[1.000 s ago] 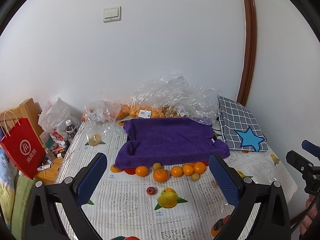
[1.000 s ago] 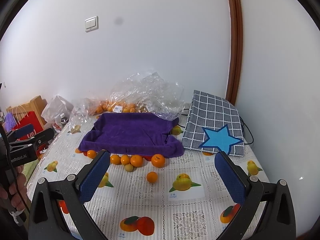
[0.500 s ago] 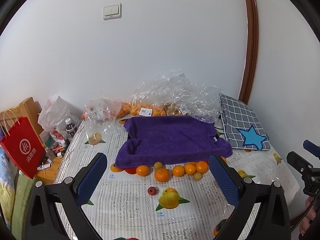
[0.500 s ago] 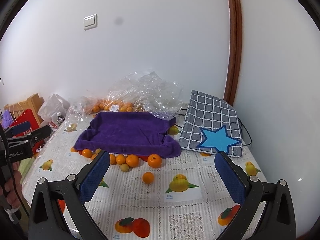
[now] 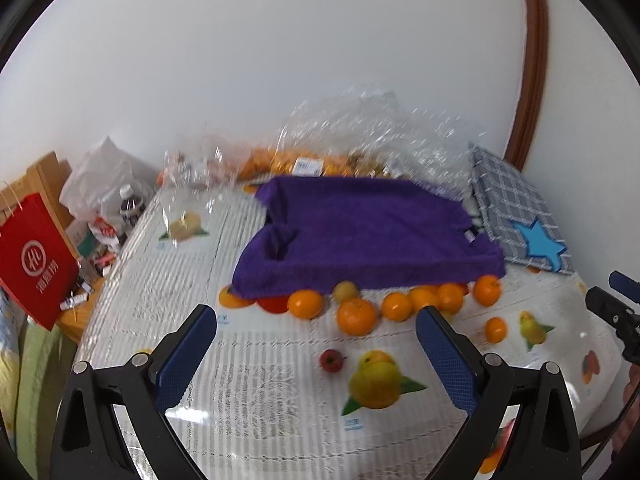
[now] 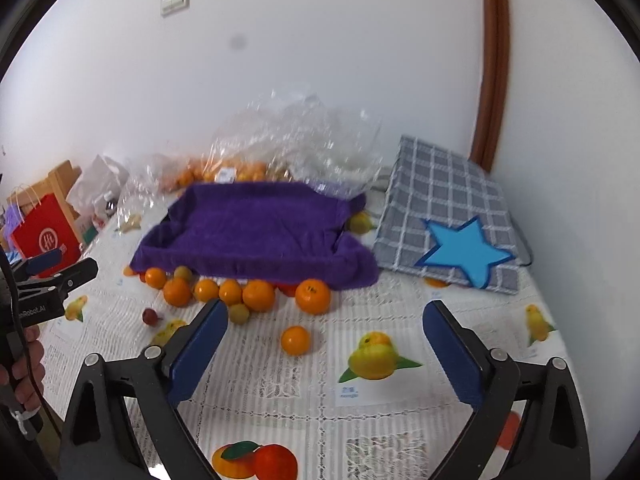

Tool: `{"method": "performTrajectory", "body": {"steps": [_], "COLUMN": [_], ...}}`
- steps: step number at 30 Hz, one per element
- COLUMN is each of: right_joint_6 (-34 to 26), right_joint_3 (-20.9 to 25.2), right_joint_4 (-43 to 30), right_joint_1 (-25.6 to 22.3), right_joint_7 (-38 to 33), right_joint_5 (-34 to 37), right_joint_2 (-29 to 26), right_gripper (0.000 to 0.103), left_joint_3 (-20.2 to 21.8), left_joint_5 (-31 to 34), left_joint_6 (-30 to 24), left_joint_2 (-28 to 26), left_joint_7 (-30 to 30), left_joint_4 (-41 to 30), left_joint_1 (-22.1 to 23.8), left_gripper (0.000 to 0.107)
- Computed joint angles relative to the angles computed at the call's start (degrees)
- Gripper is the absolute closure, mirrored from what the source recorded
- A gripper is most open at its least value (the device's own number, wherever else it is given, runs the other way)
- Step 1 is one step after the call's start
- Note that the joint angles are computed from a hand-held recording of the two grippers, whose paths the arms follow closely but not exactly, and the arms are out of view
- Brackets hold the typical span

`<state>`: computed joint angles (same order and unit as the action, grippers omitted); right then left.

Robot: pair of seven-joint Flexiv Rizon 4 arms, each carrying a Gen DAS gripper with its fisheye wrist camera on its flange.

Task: Organize fruits
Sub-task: 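Grasp an orange with the right tool while the left tool grasps a small red fruit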

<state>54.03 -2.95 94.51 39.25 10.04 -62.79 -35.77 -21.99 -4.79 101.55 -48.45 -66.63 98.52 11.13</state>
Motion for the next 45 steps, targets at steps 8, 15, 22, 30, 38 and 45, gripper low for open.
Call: {"method": "performTrajectory", "body": {"steps": [8,15,22,30,38,45], "right_joint_6": [4.65,8.60,9.88,9.47,11.28,12.03], "right_joint_3": [-0.17,-2.09,-1.35,-3.51,-5.33,-6.55], "right_joint_4": [-4.34,-5.48,-10.23,-11.97,-10.19,-8.26], "right_joint_1": [-1.36,-0.62,-0.44,1.37,2.43,3.01], "right_joint_7": [-6.05,-7.87,-16.73,-20.56,-20.86,-18.88], "right_joint_5": [8.10,11.50,18.12,22.51,22.78,21.50], "right_joint_2": [-6.74,-10.07,-15.22,-17.41,-16.56,-15.04], "right_gripper": [0.015,0.036,0.056,0.068,0.071,0.071], "left_joint_3": [2.39,3.40,-4.32,-7.78,-12.95,-11.84], "left_joint_5": [-2.86,-5.80,-5.74,-7.44,-8.19,-11.32], "left_joint_6": [-3.94,-7.79,-8.03,-9.92,-12.81,-14.49], "left_joint_2": [-4.32,-6.29,-8.54,-10.27,-12.14,-12.40], "left_joint_7": [1.27,3.03,8.11,11.40,17.44,19.91], "left_joint_4": [-4.30,-6.49,-5.64,-6.10,-5.72,-6.43], "left_joint_1": [-0.58,-0.56,5.03,6.78,8.66,6.77], "left_gripper": [0.017,0.033,0.035,0.040,0.051,0.068]}}
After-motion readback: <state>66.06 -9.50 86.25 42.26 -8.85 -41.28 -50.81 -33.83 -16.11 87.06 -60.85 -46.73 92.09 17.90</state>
